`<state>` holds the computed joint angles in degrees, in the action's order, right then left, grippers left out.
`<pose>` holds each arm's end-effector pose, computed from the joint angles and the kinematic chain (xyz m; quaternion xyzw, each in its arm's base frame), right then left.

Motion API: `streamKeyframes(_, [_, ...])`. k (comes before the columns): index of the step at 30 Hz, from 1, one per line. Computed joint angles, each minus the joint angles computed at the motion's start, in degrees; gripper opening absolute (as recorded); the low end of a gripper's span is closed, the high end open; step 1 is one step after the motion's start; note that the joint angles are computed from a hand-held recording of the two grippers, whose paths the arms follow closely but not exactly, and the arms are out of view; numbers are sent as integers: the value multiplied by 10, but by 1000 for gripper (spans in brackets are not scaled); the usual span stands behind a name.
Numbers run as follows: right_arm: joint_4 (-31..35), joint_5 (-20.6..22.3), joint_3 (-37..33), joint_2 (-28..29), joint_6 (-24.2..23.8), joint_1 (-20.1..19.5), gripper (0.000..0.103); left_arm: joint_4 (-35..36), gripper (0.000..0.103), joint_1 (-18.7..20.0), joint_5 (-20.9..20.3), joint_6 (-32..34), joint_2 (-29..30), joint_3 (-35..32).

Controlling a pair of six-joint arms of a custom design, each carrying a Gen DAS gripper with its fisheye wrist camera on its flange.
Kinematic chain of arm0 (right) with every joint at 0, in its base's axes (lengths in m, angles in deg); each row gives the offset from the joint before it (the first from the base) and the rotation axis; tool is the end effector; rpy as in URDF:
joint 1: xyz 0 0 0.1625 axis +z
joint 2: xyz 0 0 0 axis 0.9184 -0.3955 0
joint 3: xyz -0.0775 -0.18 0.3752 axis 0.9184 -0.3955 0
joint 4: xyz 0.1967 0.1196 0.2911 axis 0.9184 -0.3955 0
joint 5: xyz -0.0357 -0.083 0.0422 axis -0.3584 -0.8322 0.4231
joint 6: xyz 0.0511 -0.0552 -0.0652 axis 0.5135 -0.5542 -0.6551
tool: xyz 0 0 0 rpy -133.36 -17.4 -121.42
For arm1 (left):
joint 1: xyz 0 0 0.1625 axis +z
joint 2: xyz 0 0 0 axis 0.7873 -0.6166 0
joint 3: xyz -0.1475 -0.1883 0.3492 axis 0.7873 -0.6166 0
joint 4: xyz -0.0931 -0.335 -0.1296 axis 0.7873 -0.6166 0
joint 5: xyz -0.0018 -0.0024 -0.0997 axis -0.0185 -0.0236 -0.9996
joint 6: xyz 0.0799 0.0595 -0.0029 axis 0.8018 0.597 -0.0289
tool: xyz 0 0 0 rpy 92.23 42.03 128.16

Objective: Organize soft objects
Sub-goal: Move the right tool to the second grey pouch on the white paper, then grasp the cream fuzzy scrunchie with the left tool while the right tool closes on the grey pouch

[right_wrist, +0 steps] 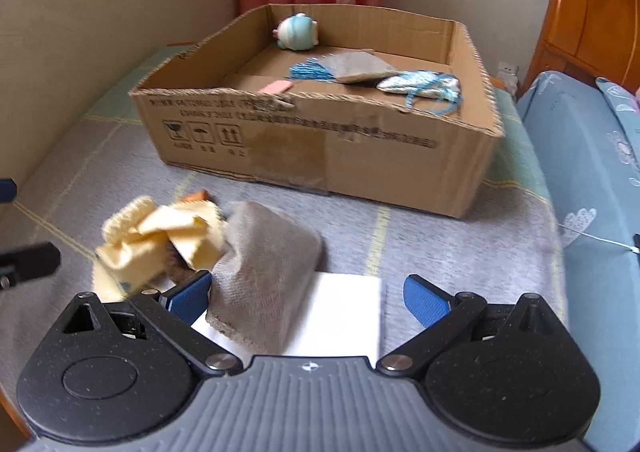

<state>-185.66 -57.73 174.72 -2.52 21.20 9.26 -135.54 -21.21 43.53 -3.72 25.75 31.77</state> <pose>-0.0257 -0.5532 0.2695 0.3138 -0.8839 0.1966 0.2858 -0.3347 -0.4531 -0.0360 0.1490 0.8560 -0.3391 0.3606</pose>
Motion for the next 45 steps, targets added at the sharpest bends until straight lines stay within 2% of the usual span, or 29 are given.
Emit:
streamKeyframes(7, [-19,-13,-4,3,2,-17,102,-28,101,14,-12,23,9,-5])
streamKeyframes(13, [-43,-7,10,4,-8,-22,103,-109,99,32,-18,54,20,0])
streamKeyframes(21, [-66,-12,22,6,-21,-19,103,-134,99,58,-42,102,43,-33])
streamKeyframes(30, [-62,-12,19,7,-20,-18,103,-86,99,61,4,32,19,-10])
streamKeyframes(34, [-68,-12,22,8,-27,-16,103,-39,99,63,32,-5,5,-2])
streamKeyframes(36, [-73,-12,24,7,-33,-15,103,-51,99,63,35,4,4,3])
streamKeyframes(40, [-73,1,30,0,-46,-16,103,-117,98,62,26,77,19,5])
streamKeyframes(41, [-71,7,32,-3,-50,-16,103,-132,94,62,25,97,25,4])
streamKeyframes(42, [-71,11,33,-4,-53,-17,102,-150,86,64,23,119,32,1])
streamKeyframes(43, [-70,15,34,-5,-55,-17,102,-161,82,66,19,134,37,-3])
streamKeyframes(45, [-60,21,33,-8,-54,-17,102,-164,69,73,11,144,45,-13])
